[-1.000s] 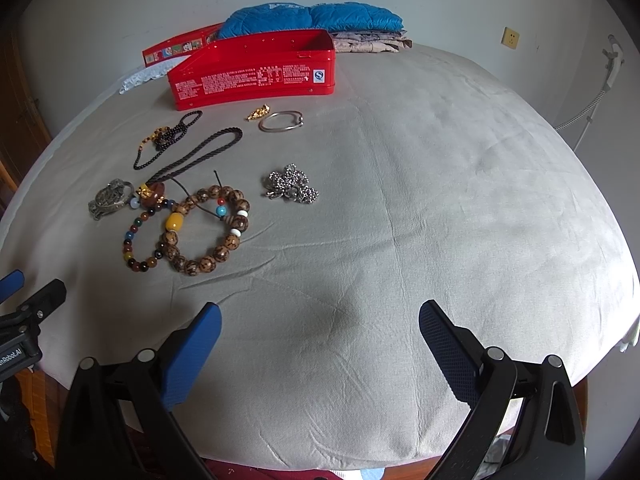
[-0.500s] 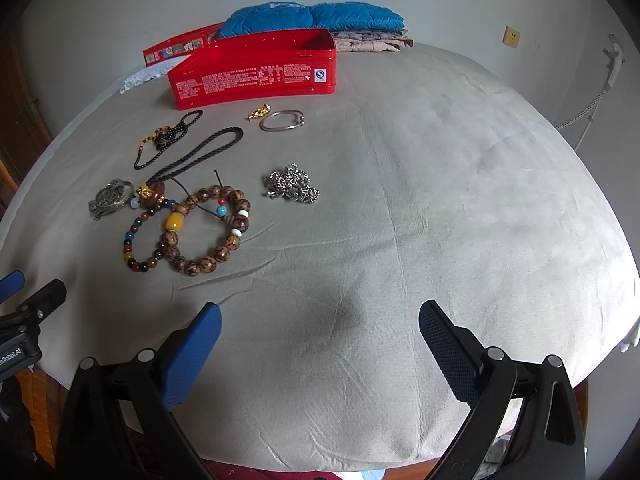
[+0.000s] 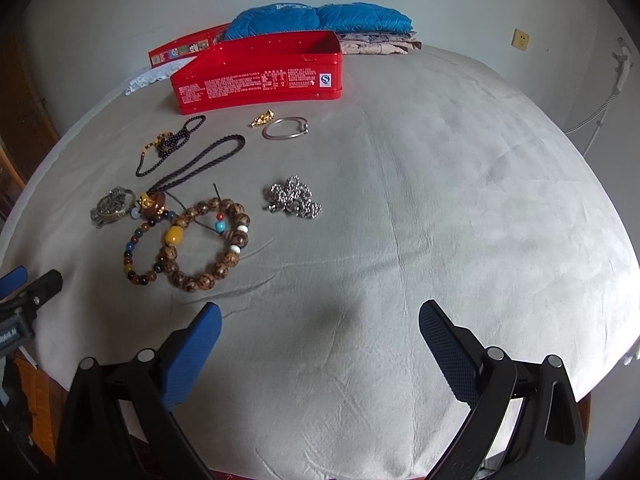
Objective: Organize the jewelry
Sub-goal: 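Lower the right tool onto the silver chain cluster and close it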
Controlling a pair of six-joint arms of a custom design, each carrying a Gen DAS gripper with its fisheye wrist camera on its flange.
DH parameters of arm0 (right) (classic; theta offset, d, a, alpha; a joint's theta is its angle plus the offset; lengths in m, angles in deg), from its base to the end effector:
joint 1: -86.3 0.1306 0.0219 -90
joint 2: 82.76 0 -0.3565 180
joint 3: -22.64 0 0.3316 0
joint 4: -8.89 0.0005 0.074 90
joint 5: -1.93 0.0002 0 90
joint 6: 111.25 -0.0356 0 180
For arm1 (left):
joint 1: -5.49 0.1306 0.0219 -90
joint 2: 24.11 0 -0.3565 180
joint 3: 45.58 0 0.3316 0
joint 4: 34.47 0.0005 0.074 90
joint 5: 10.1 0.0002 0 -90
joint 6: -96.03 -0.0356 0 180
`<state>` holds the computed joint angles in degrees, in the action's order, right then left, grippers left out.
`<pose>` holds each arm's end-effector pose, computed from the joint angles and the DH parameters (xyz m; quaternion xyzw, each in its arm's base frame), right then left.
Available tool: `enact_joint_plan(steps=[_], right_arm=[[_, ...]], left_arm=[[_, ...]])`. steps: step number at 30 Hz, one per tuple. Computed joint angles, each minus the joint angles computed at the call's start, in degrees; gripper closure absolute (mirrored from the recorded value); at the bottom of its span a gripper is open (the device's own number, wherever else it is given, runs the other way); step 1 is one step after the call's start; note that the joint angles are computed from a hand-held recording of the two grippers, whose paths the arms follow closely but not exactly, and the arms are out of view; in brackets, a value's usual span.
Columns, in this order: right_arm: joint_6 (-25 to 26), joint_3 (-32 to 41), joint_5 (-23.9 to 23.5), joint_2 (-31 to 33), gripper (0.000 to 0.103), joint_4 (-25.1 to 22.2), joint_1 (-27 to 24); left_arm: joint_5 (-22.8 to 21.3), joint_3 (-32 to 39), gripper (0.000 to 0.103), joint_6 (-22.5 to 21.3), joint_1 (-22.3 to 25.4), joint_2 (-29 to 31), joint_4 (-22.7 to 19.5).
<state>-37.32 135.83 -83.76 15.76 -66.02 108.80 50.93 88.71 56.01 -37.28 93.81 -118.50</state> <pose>0.4167 0.1692 0.4720 -0.0445 0.9648 0.0504 0.2542 0.4127 -0.3590 0.4417 -0.1081 0.9449 0.0335 0.3070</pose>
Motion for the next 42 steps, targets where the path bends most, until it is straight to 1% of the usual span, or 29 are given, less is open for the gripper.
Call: enact_joint_plan(steps=[5, 6, 8, 11, 12, 14, 19, 25, 27, 30, 34, 35, 37, 39, 41, 42], right_arm=[[1.20, 3.60, -5.65, 2.17, 0.004, -0.57, -2.70], [1.21, 4.34, -6.64, 2.71, 0.004, -0.72, -3.19], [1.40, 5.77, -8.28, 3.77, 0.005, -1.00, -3.96], [1.90, 8.34, -9.56, 5.81, 0.011, -2.23, -4.70], [2.04, 9.32, -9.77, 6.61, 0.012, -2.76, -4.88], [2.30, 10.64, -10.05, 7.84, 0.013, -3.51, -5.01], [2.84, 14.98, -13.44, 11.62, 0.022, -6.31, -6.13], [3.62, 21.88, -15.08, 17.11, 0.033, -10.10, -6.38], [4.16, 24.43, -15.80, 19.19, 0.036, -11.46, -6.17], [4.30, 27.73, -16.27, 21.90, 0.041, -13.31, -5.96], [4.96, 31.60, -15.51, 24.64, 0.043, -14.96, -5.36], [5.09, 32.23, -15.08, 25.05, 0.048, -15.26, -5.17], [6.00, 32.74, -14.16, 25.42, 0.070, -15.53, -4.77], [6.71, 32.57, -14.58, 25.36, 0.078, -15.42, -4.71], [7.24, 31.73, -14.86, 24.88, 0.080, -14.90, -4.64], [7.55, 31.43, -14.94, 24.72, 0.083, -14.63, -4.55]], left_arm=[[3.72, 2.20, 0.003, -3.56, 2.51, 1.01, 0.14], [5.84, 2.64, 0.003, -4.50, 3.20, 1.13, 0.85], [8.33, 3.81, 0.003, -5.66, 4.18, 1.57, 1.89], [8.74, 8.41, 0.004, -6.97, 5.03, 3.94, 0.91], [8.69, 10.27, 0.004, -7.55, 5.13, 4.97, 0.30], [8.71, 16.09, 0.004, -8.85, 5.47, 8.25, -2.52], [12.21, 28.59, 0.004, -10.26, 6.83, 15.46, -8.29], [13.33, 35.91, 0.004, -9.62, 8.27, 19.79, -12.25], [13.79, 35.72, 0.004, -9.42, 8.80, 19.78, -12.31], [13.43, 33.04, 0.004, -9.48, 9.22, 18.39, -11.35], [13.09, 27.86, 0.004, -9.05, 10.10, 15.68, -9.49], [13.18, 26.94, 0.004, -9.01, 10.33, 15.23, -9.15], [13.89, 24.45, 0.004, -9.28, 10.77, 14.02, -8.00], [14.27, 22.13, 0.004, -9.77, 11.11, 12.96, -7.15], [14.47, 19.84, 0.004, -9.68, 11.33, 11.90, -6.18], [15.42, 19.36, 0.004, -9.50, 11.61, 11.72, -5.83]])
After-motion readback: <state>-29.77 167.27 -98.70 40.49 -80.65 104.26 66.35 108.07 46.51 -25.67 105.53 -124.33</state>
